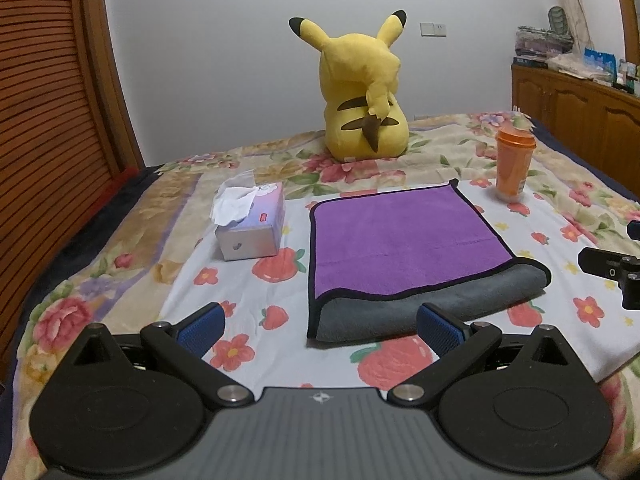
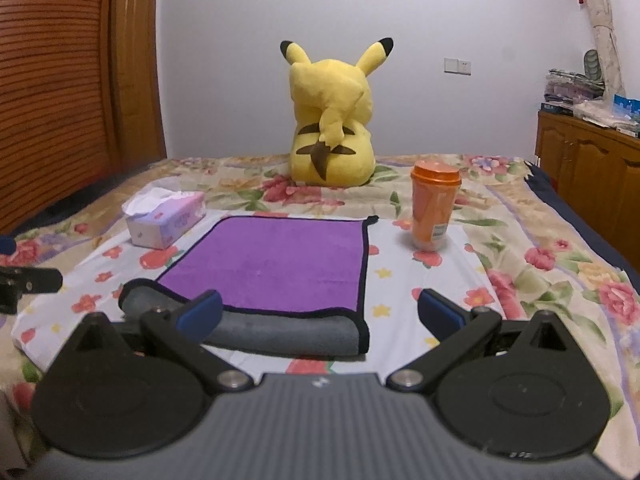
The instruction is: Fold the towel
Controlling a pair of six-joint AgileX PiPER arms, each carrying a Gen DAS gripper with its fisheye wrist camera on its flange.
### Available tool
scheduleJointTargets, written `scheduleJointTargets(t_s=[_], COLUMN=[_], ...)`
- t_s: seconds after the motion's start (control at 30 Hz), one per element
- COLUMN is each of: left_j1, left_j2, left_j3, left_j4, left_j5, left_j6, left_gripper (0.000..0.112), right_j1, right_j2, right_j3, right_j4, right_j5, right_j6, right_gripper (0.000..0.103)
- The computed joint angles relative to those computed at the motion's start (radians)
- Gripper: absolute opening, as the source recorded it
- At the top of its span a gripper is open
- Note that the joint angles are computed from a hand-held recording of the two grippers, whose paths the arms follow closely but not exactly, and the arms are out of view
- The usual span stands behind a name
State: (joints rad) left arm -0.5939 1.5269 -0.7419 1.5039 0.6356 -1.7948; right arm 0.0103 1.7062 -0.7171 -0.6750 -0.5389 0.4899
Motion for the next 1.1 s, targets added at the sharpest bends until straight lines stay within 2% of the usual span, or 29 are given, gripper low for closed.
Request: scheduleJointTargets(t_s=[0.53,0.87,1.1], left_j1=[0.169,0.250,0.299], left_j2=[0.138,0.227,0.281], left_j3=[-0.104,-0.186,-0.242], left_j4=[0.065,0.068,0.039], left_j5=[-0.153,-0.227,-0.293], left_j6=[0.022,0.049,0.091], left_gripper=[0.103,0.103,0.098], right_j1=[0.023,0.017,0.007], right_j2=[0.125,0.212,0.264], right_j3=[-0.161,-0.282,-0.362], right_j4=[-0.136,-0.330,-0.493], right_j5=[0.071,0.094,0.096], right_j6=[0.098,0.296,0.462], right_gripper=[0.103,0.103,0.103])
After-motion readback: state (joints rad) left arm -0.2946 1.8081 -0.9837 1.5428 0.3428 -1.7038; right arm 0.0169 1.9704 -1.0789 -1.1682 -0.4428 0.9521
